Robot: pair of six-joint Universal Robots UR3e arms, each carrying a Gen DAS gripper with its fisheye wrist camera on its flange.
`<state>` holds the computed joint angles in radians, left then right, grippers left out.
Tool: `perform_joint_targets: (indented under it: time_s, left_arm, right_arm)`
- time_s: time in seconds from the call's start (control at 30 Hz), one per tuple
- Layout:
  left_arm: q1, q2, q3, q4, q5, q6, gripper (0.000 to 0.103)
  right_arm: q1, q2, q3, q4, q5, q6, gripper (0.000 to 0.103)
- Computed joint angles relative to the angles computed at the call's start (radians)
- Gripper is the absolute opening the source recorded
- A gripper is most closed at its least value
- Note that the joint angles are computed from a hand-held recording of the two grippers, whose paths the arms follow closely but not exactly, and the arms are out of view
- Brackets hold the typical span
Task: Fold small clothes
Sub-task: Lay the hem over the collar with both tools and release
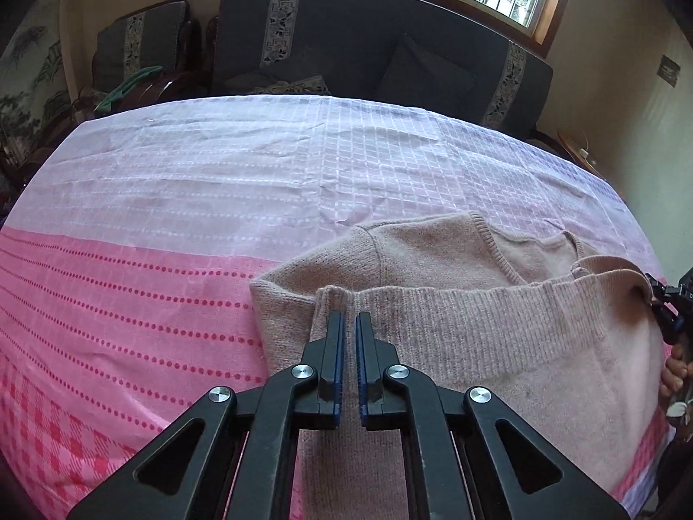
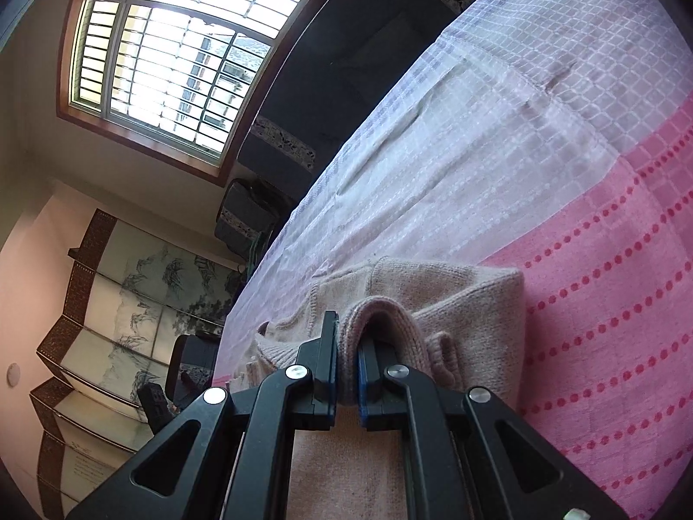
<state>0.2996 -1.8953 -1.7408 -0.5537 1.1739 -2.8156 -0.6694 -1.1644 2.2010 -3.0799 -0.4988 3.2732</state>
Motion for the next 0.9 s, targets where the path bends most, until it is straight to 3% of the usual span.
perform_joint_targets:
  time_s: [0.07,0.17,0.27,0.33,0.47,0.67,0.77,0.8,0.83,0.9]
  left_arm:
    - [0.022,0.020,-0.020,0.009,-0.037,-0.015,0.003]
    - [0.070,0.041,0.016,-0.128,-0.130,0.022,0.005]
    - [0.047,0.035,0.046,-0.153,-0.050,0.042,0.005]
    - [0.059,0.045,0.034,-0.160,-0.073,0.061,0.007]
    - [0.050,0.050,0.018,-0.131,-0.055,0.072,0.029]
    - [0.054,0.039,0.013,-0.127,-0.065,0.072,0.053]
    - [0.040,0.013,0.027,-0.145,-0.066,0.099,0.050]
    - [0.037,0.015,0.017,-0.135,-0.074,0.116,0.043]
    - [0.027,0.019,0.005,-0.112,-0.068,0.125,0.018]
    - [-0.001,0.027,-0.023,-0.033,-0.020,0.104,0.010]
  right_arm:
    - [-0.001,0.006,0.001,-0.005,0.002,0.002,0.008]
    - [-0.002,0.012,0.002,-0.004,0.004,-0.005,0.008]
    - [0.001,0.018,-0.002,-0.006,0.004,-0.009,0.008]
    - [0.000,0.019,0.000,-0.012,0.007,-0.011,0.008]
    - [0.002,0.021,0.002,-0.020,0.008,0.000,0.008]
    - [0.007,0.025,-0.002,-0.025,0.006,0.010,0.008]
    - [0.008,0.026,-0.003,-0.025,0.006,0.009,0.009]
    - [0.007,0.027,0.000,-0.027,0.008,0.007,0.009]
    - [0.007,0.026,0.002,-0.027,0.008,0.006,0.009]
    - [0.007,0.030,-0.004,-0.023,0.008,0.007,0.009]
